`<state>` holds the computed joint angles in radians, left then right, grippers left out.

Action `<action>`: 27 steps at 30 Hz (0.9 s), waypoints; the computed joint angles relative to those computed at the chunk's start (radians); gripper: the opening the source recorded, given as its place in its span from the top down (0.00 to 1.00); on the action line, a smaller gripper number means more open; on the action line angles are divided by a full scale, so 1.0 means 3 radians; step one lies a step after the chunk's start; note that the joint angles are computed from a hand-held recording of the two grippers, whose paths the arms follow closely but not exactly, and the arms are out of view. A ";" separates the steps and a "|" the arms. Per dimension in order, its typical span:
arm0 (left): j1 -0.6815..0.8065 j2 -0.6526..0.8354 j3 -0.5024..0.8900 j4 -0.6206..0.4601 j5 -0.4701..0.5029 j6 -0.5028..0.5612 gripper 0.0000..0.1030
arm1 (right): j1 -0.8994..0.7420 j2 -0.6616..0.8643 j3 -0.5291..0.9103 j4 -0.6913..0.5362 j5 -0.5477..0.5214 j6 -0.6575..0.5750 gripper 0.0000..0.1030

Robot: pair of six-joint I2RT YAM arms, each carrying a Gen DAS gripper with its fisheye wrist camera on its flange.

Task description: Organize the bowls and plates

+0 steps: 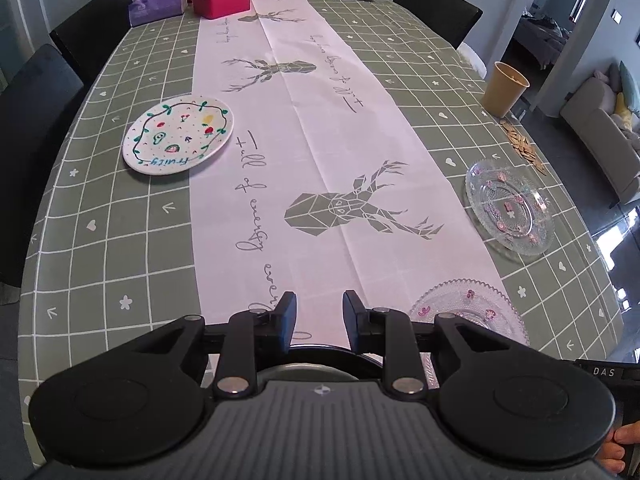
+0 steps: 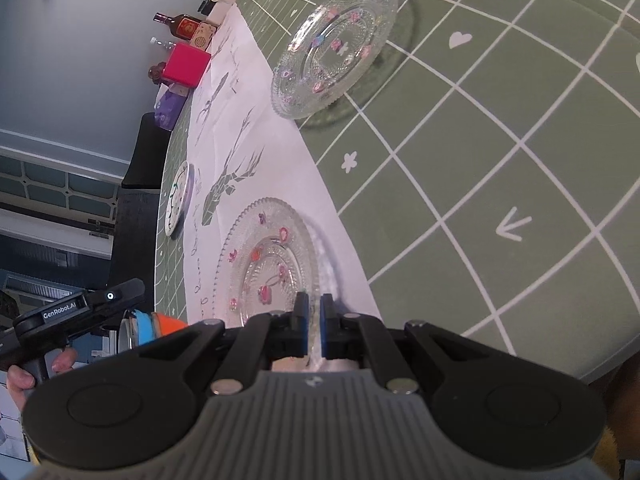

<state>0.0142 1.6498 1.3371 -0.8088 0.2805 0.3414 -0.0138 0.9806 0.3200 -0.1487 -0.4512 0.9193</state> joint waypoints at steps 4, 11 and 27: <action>-0.0009 -0.0109 -0.0111 0.0198 -0.0087 0.0003 0.71 | 0.0133 0.0000 0.0135 -0.0155 0.0318 -0.0207 0.97; -0.0034 -0.0184 -0.0200 0.0342 -0.0150 -0.0014 0.68 | 0.0127 -0.0075 0.0281 -0.0373 0.0450 -0.0450 0.62; -0.0539 -0.0783 -0.0448 0.0474 -0.0120 -0.0421 0.31 | -0.1360 -0.0266 0.1044 -0.1483 -0.0238 -0.1664 0.21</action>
<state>-0.1476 1.4149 1.2028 -0.6665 0.2444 0.2152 -0.4219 0.9009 0.6332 -0.5937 -0.5225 0.4201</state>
